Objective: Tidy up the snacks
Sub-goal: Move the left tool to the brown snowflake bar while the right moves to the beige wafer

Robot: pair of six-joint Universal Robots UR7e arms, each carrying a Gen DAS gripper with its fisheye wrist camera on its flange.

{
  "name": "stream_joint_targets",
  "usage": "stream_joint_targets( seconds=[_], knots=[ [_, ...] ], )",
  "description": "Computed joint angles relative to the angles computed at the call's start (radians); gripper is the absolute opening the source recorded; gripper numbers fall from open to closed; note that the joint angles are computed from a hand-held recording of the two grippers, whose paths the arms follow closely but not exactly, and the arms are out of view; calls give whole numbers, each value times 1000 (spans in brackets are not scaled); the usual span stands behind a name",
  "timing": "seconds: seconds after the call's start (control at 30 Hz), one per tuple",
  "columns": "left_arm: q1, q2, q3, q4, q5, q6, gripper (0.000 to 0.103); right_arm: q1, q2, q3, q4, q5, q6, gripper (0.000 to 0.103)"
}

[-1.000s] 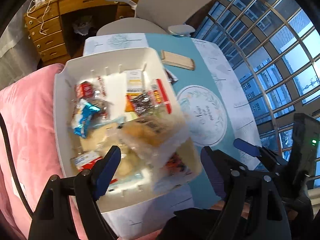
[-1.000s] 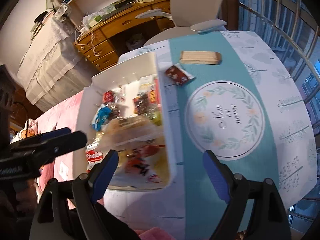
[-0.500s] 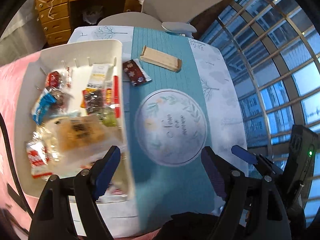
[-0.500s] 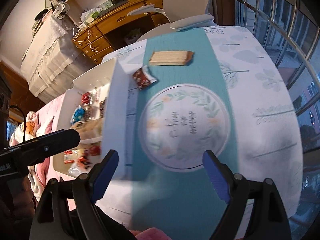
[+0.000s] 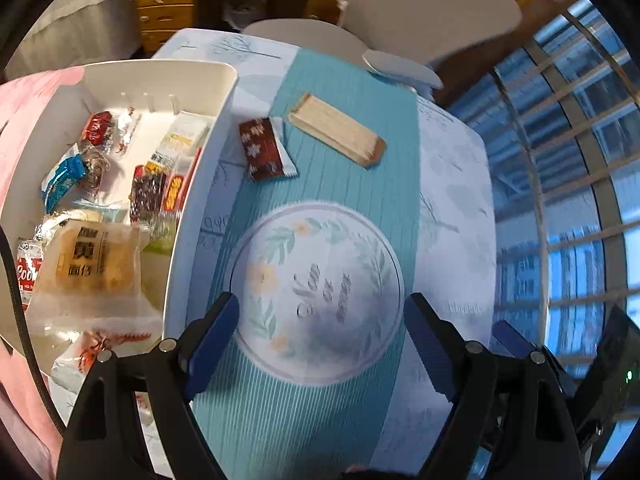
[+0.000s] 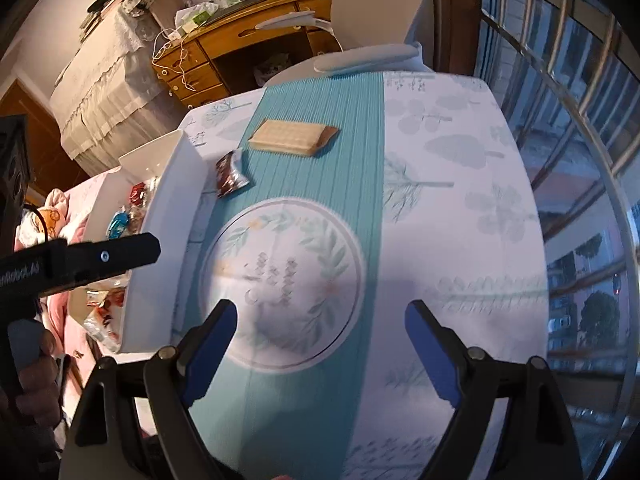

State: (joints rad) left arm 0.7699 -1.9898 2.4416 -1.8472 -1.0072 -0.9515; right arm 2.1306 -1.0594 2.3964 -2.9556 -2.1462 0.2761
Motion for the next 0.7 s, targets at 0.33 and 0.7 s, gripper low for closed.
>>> stream_joint_targets(
  seconds=[0.33, 0.7],
  knots=[
    [111, 252, -43, -214, 156, -54, 84, -122, 127, -78, -252, 17, -362, 87],
    [232, 472, -71, -429, 274, -70, 84, -218, 336, -240, -521, 118, -807, 87]
  ],
)
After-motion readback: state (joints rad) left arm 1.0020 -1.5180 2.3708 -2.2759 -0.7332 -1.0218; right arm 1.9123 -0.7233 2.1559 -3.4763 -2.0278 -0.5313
